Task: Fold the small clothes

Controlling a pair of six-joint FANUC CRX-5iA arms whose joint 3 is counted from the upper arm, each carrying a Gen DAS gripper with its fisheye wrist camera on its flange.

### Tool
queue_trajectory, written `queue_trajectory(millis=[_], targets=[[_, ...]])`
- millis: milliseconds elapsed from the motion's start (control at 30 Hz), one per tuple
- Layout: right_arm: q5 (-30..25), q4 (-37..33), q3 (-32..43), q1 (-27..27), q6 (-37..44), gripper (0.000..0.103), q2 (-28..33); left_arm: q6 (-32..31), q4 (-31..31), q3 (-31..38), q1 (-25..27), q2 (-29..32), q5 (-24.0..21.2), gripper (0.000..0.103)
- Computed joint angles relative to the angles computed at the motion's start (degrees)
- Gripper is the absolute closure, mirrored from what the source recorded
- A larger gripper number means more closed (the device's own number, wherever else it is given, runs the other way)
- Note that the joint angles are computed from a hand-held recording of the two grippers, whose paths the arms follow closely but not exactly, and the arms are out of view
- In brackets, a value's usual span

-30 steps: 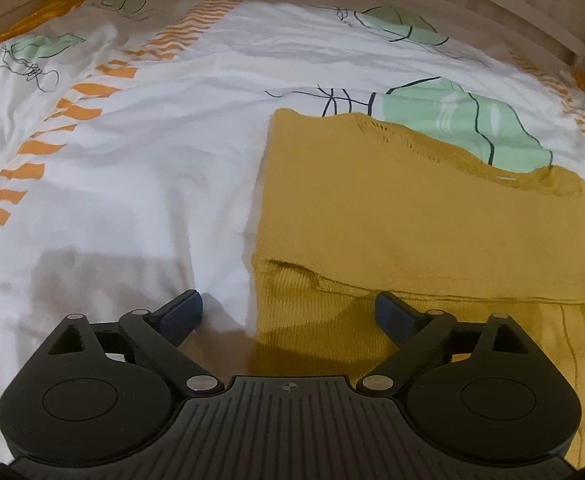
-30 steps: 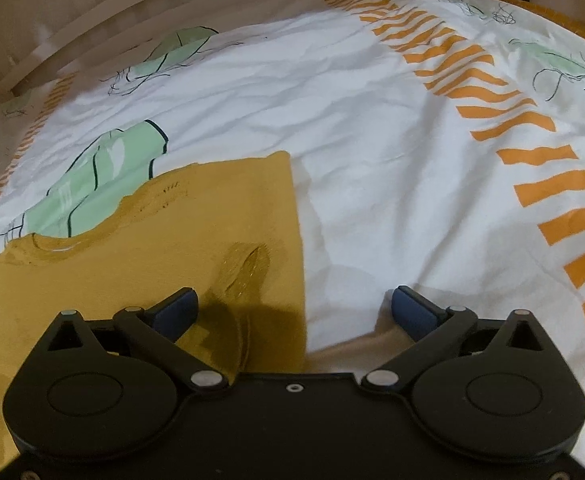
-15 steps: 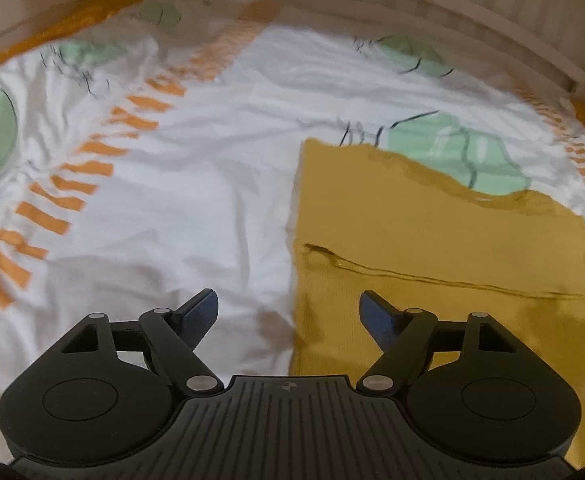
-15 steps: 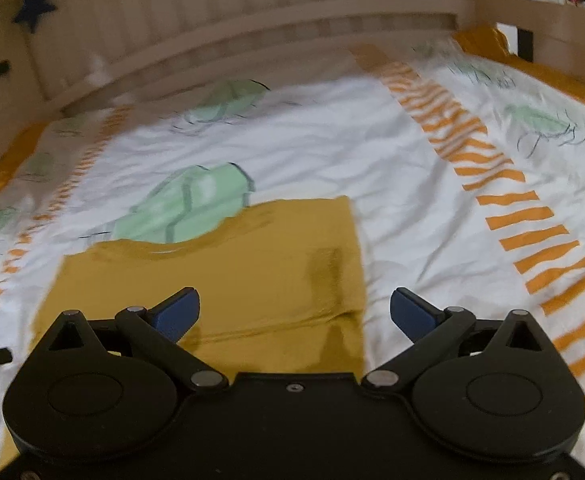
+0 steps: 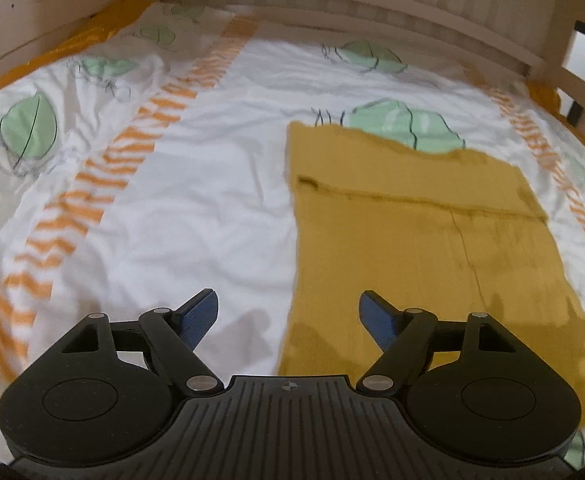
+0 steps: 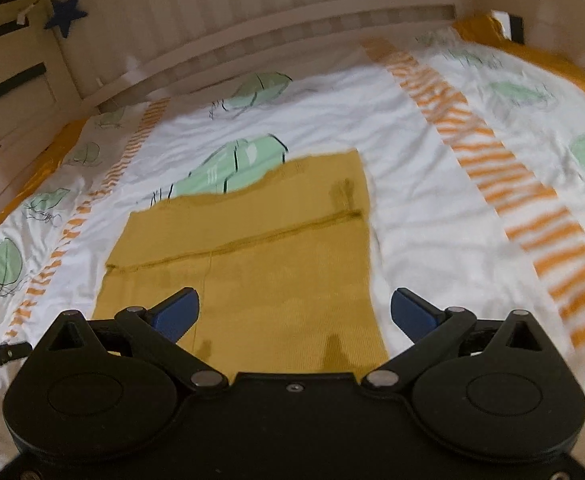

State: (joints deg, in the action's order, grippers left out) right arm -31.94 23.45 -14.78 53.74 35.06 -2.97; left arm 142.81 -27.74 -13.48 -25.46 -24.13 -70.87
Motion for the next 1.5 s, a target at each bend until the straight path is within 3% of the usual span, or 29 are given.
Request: queue_trajectory(millis=[200, 600, 900, 1333, 1500], targets=[[-4.5, -4.3, -1.7, 0.9, 0.0, 0.001, -3.5, 0.5, 4.3, -3.6, 0.0, -4.1, 0.2, 0.026], [-4.7, -0.7, -9.2, 4.4, -7.7, 0.001, -9.0, -2.4, 7.7, -7.1, -1.6, -5.3, 0.8, 0.026], [-5.3, -3.6, -7.9, 4.8, -3.4, 0.001, -7.6, -8.3, 16.5, -12.3, 5.1, -6.6, 4.3, 0.026], [-12.0, -21.6, 0.6, -1.6, 2.4, 0.001, -3.8, -14.7, 22.2, -14.7, 8.0, -5.2, 7.1, 0.026], [-18.4, -31.7, 7.1, -5.9, 11.6, 0.001, -0.2, -15.0, 23.1, -15.4, 8.8, -5.6, 7.8, 0.026]])
